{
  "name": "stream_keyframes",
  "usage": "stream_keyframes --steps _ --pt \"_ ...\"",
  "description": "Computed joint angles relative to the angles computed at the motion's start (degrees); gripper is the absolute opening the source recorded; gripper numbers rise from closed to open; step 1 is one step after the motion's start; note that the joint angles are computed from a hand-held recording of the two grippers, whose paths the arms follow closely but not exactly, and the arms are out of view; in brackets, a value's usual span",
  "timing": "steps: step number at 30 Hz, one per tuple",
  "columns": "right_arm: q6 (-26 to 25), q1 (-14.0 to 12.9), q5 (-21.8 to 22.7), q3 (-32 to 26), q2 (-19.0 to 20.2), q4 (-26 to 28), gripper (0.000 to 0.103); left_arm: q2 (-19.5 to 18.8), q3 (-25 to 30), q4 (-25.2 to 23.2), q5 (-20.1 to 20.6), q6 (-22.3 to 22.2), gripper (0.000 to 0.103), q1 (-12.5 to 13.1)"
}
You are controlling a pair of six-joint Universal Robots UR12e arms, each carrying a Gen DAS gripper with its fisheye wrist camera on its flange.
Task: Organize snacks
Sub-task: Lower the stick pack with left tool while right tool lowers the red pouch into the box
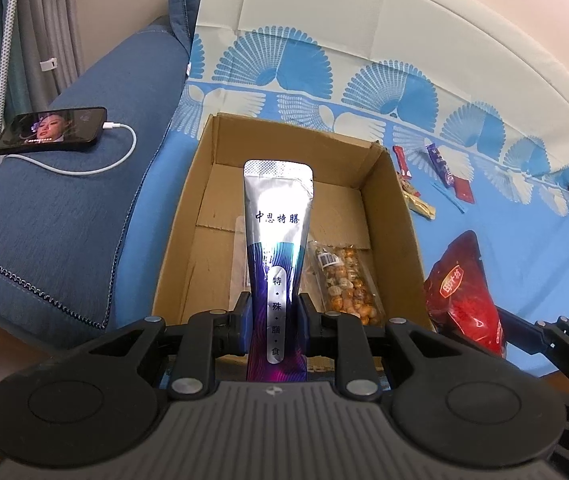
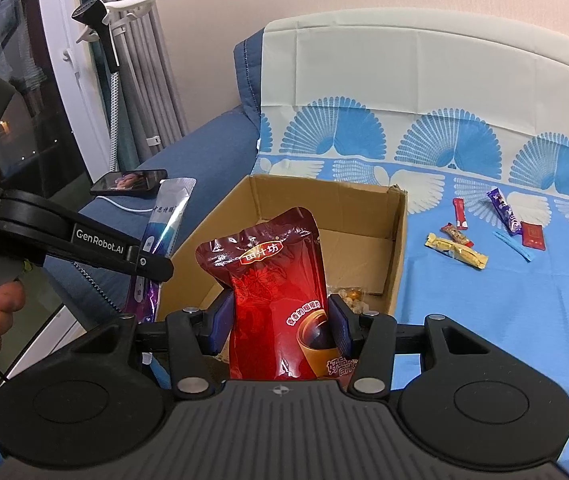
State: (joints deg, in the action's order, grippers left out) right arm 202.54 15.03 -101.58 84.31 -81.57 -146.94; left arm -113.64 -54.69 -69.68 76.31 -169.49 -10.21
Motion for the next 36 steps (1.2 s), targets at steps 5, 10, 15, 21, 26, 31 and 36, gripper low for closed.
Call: stream_keyframes --steps 5,10,15,21,26,31,36 --pt "0.35 -0.54 0.79 -0.98 0.93 0.47 0.052 -1.26 1.48 -0.71 0.47 0.13 0.025 -0.23" --pt "0.69 -1.15 1.67 -1.9 1.87 1.19 0.052 -2.64 3.08 -1.17 1.06 0.11 0.025 -0.58" --pt "1.24 -1.71 2.42 -2.58 2.73 1.93 0.052 -4.43 5.24 -2.12 1.65 -0.03 0.025 -0.88" --pt "2.26 -2.6 3.48 -3.49 4.05 2.98 0.052 -6.82 8.07 -4.22 2.77 0.16 0.025 -1.35" --pt "2.44 -3.39 4.55 -4.54 5.4 3.36 0.053 -8.8 10.53 -5.92 3.66 0.07 0.025 -1.69" --pt "2.64 -4.17 5.27 -5.84 6.86 3.99 0.053 -10.9 13.25 -7.48 4.46 -0.22 0.025 -2.03" --pt "2.97 -4.79 5.8 -6.85 8.16 4.93 0.053 -13.0 15.88 -8.9 5.08 -0.27 0.025 -2.38"
